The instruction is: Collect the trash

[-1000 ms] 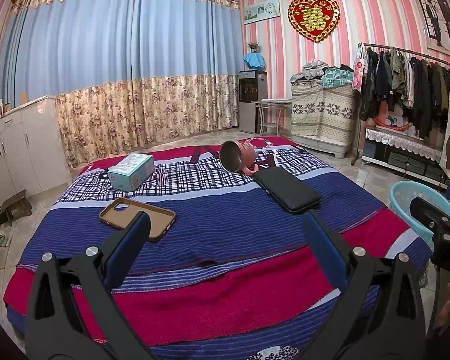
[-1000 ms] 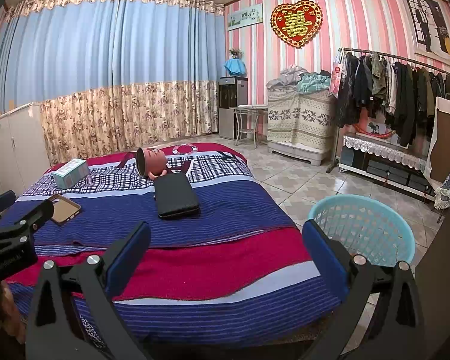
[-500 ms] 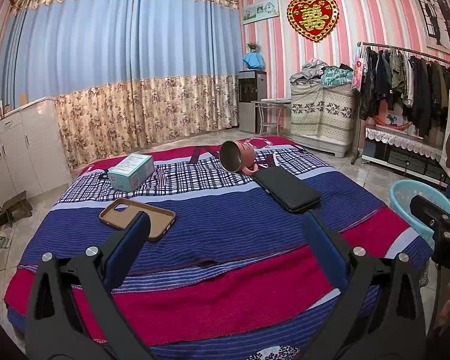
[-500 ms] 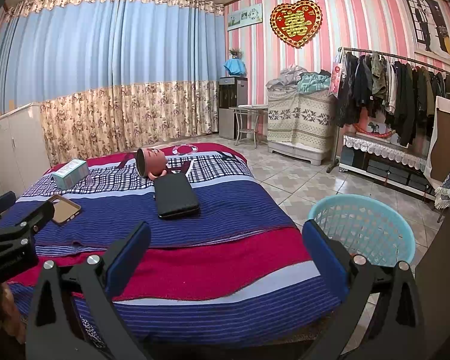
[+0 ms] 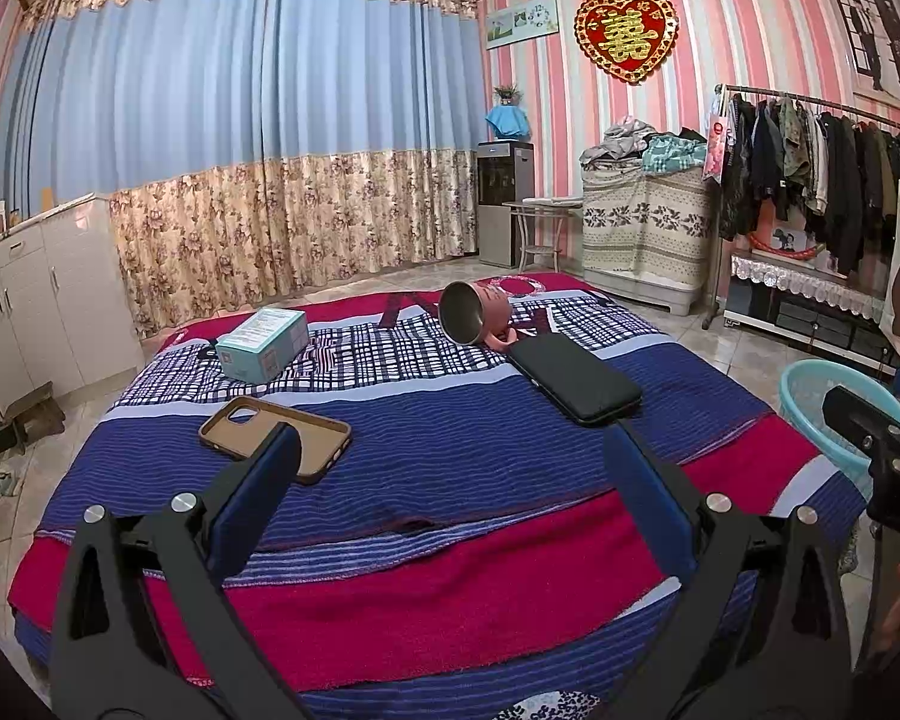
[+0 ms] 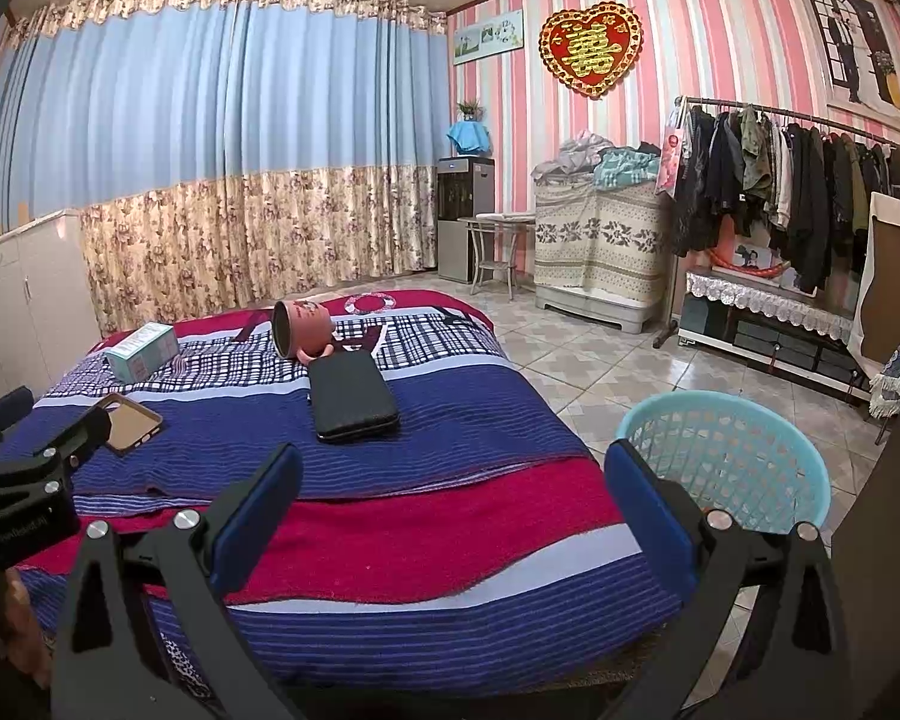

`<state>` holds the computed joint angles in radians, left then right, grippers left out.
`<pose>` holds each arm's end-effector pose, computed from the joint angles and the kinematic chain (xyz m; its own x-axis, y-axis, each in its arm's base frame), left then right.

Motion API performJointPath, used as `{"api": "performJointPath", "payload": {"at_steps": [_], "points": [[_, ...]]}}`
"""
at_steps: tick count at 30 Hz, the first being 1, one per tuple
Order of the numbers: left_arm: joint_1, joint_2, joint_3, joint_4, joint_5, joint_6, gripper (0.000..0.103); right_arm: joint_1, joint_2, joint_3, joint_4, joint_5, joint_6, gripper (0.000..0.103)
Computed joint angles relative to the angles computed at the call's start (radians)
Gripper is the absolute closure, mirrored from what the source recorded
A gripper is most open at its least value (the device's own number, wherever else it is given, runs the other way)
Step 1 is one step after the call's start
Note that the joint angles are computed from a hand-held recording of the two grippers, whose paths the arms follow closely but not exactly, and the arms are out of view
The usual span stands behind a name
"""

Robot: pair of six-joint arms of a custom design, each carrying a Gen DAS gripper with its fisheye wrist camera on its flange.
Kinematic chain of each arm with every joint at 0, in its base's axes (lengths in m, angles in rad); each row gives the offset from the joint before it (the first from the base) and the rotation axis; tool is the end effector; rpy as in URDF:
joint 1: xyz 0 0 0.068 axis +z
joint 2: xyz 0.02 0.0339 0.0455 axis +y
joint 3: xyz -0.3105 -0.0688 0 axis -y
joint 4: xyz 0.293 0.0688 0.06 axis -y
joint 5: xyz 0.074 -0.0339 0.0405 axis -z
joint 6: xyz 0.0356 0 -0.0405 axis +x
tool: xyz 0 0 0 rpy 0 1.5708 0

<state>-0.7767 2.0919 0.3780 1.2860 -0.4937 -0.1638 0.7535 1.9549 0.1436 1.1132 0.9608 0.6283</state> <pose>0.2173 -0.1899 0.0405 -0.3425 0.1353 -0.9297 0.2573 0.9653 0.0456 0.1637 0.1136 0.0418 -0.3405 0.1423 -0.9294 0.3289 0.9441 0.0240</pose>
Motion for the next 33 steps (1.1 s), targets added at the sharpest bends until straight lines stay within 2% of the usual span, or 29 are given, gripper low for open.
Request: {"api": "performJointPath", "payload": {"at_steps": [33], "points": [[0.003,0.009,0.001,0.01,0.004,0.004,0.005,0.002,0.005,-0.001,0.009,0.002,-0.001,0.005]]}}
